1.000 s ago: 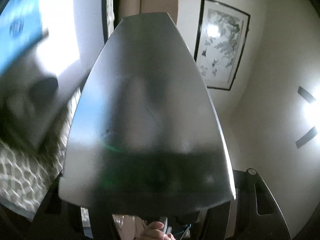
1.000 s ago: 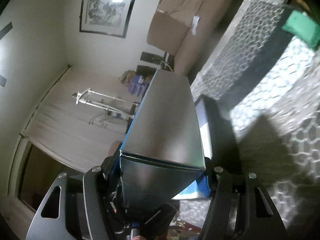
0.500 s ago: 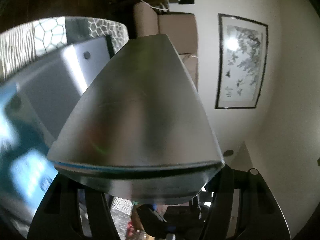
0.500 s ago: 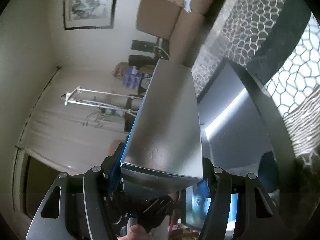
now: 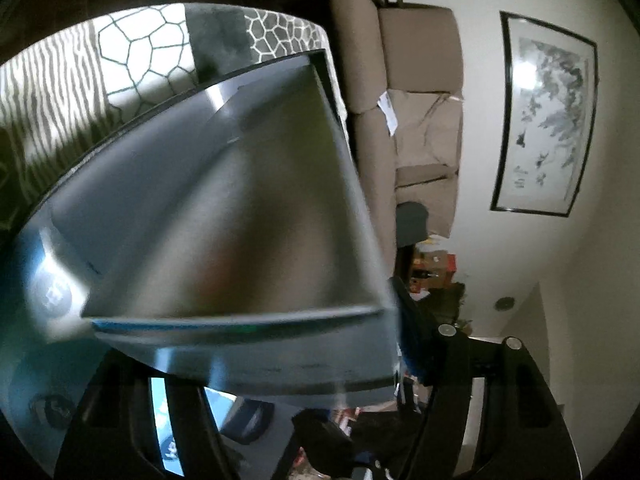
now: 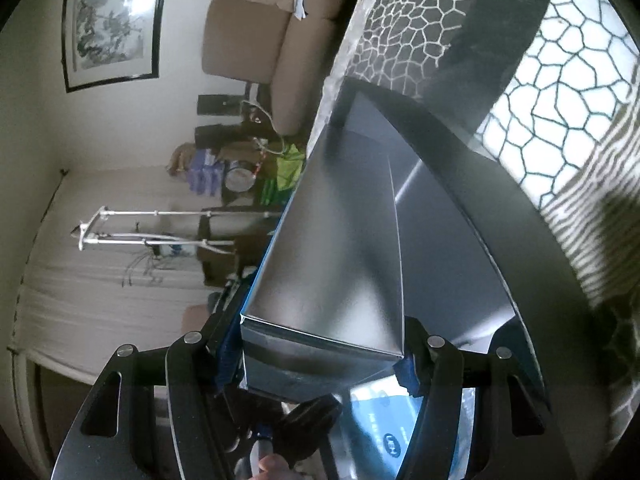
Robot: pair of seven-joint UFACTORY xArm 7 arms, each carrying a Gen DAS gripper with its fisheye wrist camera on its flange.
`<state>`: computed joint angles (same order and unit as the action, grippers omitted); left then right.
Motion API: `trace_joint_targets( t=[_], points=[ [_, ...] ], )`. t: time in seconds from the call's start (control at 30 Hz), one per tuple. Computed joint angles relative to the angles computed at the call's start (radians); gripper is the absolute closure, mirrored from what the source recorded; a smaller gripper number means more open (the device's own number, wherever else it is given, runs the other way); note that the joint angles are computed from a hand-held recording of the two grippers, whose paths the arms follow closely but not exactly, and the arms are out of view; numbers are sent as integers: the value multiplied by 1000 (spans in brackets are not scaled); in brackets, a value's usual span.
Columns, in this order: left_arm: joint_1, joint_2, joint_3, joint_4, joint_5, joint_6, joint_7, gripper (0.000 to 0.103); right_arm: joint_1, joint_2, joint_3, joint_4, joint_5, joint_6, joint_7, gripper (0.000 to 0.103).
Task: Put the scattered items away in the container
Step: 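Lower the UTO box into the white container with both grippers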
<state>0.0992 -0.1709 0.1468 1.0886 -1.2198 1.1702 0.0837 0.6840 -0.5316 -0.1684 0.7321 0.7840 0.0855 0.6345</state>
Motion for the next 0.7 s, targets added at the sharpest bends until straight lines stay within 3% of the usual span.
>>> trace_joint_targets(
  t=[0.17,0.47,0.7],
  points=[
    [-2,7,-15,6,59,-33,-35,37,-133,10,99,0,-61,63,128,38],
    [-31,-1,-52,40,222,-125,-173,35,-256,59,196,20,-166,96,338,35],
    [-30,8,-21,68,267,-27,-228,35,-288,86,209,40,-226,121,415,34]
  ],
)
